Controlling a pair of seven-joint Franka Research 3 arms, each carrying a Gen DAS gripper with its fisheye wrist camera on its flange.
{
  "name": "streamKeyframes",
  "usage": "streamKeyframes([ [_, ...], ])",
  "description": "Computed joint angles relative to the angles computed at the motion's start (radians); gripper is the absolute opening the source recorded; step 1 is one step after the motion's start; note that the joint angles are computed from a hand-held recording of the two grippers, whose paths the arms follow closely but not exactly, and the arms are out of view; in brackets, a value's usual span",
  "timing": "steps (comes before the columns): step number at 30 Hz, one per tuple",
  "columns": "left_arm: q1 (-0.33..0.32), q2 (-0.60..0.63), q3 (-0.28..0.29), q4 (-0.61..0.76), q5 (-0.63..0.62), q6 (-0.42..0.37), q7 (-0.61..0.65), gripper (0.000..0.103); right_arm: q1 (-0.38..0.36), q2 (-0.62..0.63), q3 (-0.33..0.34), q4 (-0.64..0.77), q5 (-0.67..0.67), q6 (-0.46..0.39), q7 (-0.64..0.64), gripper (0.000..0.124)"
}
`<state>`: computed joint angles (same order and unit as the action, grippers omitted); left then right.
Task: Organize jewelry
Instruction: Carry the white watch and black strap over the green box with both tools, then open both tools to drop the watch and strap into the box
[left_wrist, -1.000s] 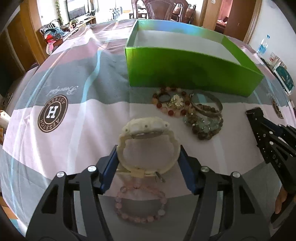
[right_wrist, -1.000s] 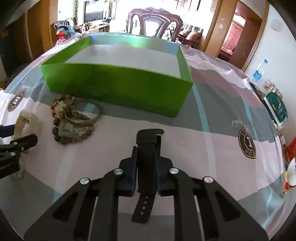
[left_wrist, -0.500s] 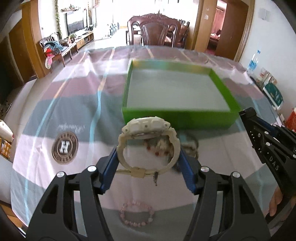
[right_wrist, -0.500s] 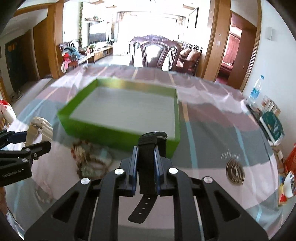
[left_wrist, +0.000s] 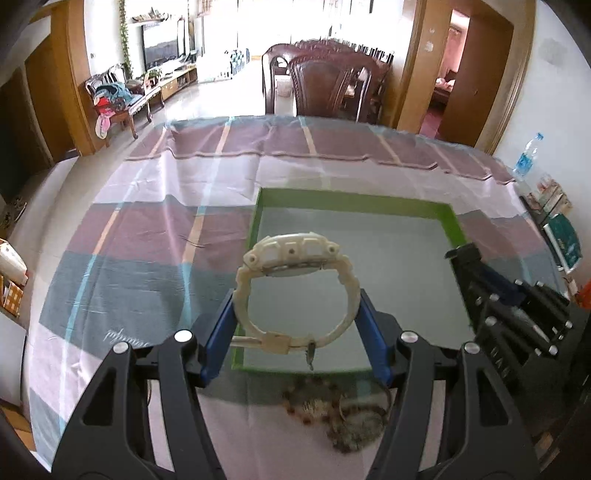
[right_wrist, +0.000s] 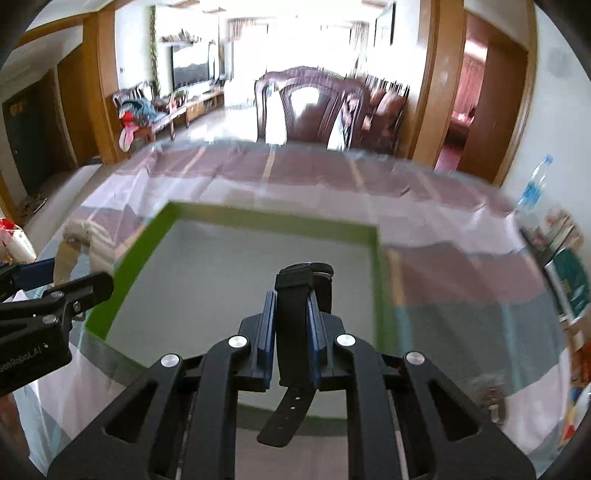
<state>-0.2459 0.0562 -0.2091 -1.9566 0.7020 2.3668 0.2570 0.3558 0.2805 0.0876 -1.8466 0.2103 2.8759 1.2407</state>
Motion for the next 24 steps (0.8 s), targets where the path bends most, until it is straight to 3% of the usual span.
streamKeyframes([
  [6, 0.028, 0.066, 0.023, -0.01, -0.081, 0.088, 0.054, 0.063, 0.047, 0.088, -0.045, 0.069, -0.086, -0.031, 0.084, 0.016],
  [8, 0.034, 0.072, 0.029, -0.02, -0.108, 0.12, 0.066, 0.063, 0.049, 0.083, -0.043, 0.058, -0.095, -0.028, 0.089, 0.023],
  [10, 0.034, 0.064, 0.035, -0.033, -0.097, 0.146, 0.055, 0.066, 0.051, 0.07, -0.049, 0.047, -0.109, -0.019, 0.099, 0.04],
  [11, 0.034, 0.056, 0.035, -0.04, -0.096, 0.154, 0.057, 0.071, 0.036, 0.054, -0.034, 0.032, -0.091, -0.011, 0.084, 0.041],
  [15, 0.022, -0.04, 0.017, -0.112, -0.079, 0.142, 0.034, 0.076, -0.096, -0.079, 0.094, -0.086, 0.166, -0.023, -0.126, 0.041],
  [17, 0.012, -0.1, -0.006, -0.162, -0.055, 0.105, -0.004, 0.077, -0.124, -0.159, 0.119, -0.166, 0.318, -0.029, -0.268, 0.041],
  [20, -0.004, -0.18, -0.053, -0.248, 0.0, 0.034, -0.092, 0.077, -0.103, -0.249, 0.103, -0.288, 0.424, -0.028, -0.39, 0.041],
  [23, -0.015, -0.213, -0.078, -0.322, 0.016, 0.042, -0.128, 0.076, -0.066, -0.253, 0.075, -0.333, 0.484, -0.073, -0.452, 0.033],
  [24, -0.019, -0.213, -0.083, -0.332, 0.007, 0.033, -0.13, 0.07, -0.052, -0.245, 0.065, -0.336, 0.474, -0.08, -0.444, 0.03],
])
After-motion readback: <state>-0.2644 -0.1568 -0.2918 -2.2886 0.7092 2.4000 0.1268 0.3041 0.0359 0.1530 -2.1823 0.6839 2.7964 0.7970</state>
